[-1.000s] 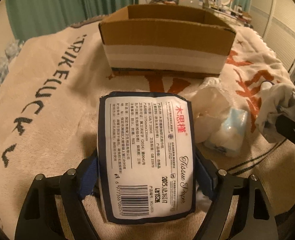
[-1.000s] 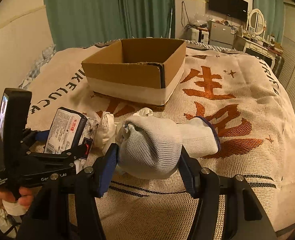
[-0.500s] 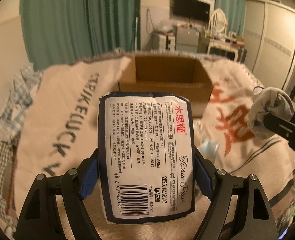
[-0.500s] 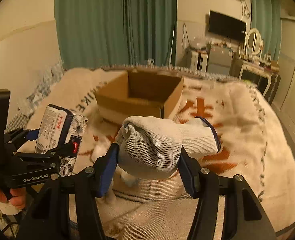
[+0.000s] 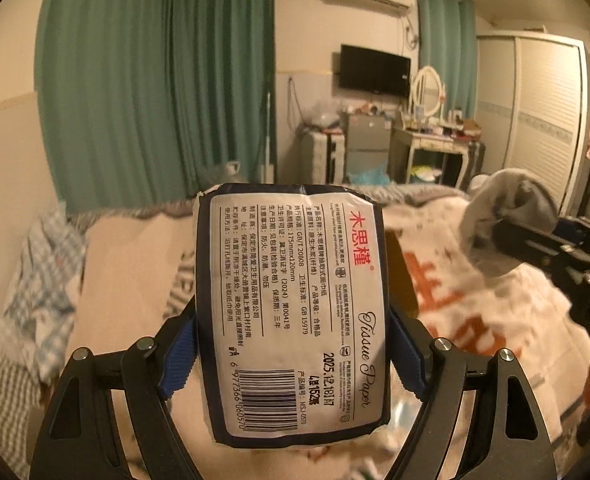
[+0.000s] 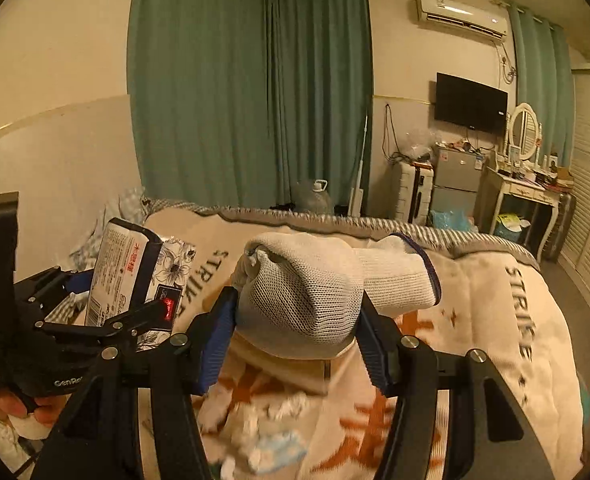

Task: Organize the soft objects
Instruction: 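Carry the sock and tissue pack into the cardboard box and open both grippers, then grasp the white loop toy with the left gripper while the right gripper grasps the blue floral tissue pack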

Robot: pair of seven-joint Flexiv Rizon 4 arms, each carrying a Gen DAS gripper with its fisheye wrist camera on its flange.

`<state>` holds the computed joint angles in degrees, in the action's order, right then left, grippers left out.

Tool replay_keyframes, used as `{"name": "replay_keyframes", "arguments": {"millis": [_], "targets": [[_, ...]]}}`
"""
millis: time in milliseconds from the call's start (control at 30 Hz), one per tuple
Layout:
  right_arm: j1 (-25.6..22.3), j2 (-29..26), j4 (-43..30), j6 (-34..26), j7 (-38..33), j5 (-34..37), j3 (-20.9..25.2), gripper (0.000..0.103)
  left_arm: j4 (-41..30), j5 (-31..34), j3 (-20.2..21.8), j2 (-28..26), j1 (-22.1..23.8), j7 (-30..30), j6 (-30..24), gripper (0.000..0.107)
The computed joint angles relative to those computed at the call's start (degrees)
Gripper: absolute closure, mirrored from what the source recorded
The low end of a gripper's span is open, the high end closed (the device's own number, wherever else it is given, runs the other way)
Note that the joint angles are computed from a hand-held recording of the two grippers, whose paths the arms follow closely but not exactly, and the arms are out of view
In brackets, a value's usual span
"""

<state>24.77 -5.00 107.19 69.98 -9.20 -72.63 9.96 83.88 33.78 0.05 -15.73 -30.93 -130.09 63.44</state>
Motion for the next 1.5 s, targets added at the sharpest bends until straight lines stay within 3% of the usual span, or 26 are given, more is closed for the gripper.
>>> {"name": "replay_keyframes", "arguments": {"millis": [200, 500, 667, 767, 1000, 1133, 1367, 1500], "targets": [[0.68, -9.06, -8.65, 4.88, -6.97, 5.61, -3.56, 0.046, -10.21, -4.06, 0.63, -9.12, 1.42, 5.68, -1.58, 0.026], [0.79, -23.81, -20.48, 2.69, -27.36, 28.21, -2.57, 0.046, -22.30, -15.31, 1.77, -22.72, 2.24, 16.12, -7.16, 0.026], [1.09, -27.31, -23.26, 1.70, -32.55, 35.84, -3.30, 0.044, -25.72, -19.09, 2.31, -26.57, 1.94, 20.34, -8.52, 0.023], [2.37, -27.43, -23.10, 4.00, -32.66, 38.23, -5.54, 0.034, -27.49, -18.09, 4.78, -27.73, 0.33, 19.20, -8.68, 0.022], [7.58, -22.64, -20.14, 5.34, -27.75, 35.94, -12.86, 0.031, -27.33, -16.24, 6.64, -24.87, -1.10, 17.75, -10.69, 0.022], [9.53, -16.20, -16.85, 3.62, -21.73, 29.27, -14.57, 0.030, -25.08, -15.03, 6.24, -20.37, -1.66, 16.46, -9.42, 0.022], [9.33, -3.06, -10.38, -2.44, -12.35, 15.46, -11.10, 0.022, -19.40, -5.20, 7.75, -8.63, -5.79, 8.63, -8.39, 0.017], [7.75, 3.68, -6.95, -6.38, -10.37, 12.26, -6.44, 0.014, -14.33, 2.14, 7.74, -0.88, -8.33, 2.95, -8.45, 0.013]]}}
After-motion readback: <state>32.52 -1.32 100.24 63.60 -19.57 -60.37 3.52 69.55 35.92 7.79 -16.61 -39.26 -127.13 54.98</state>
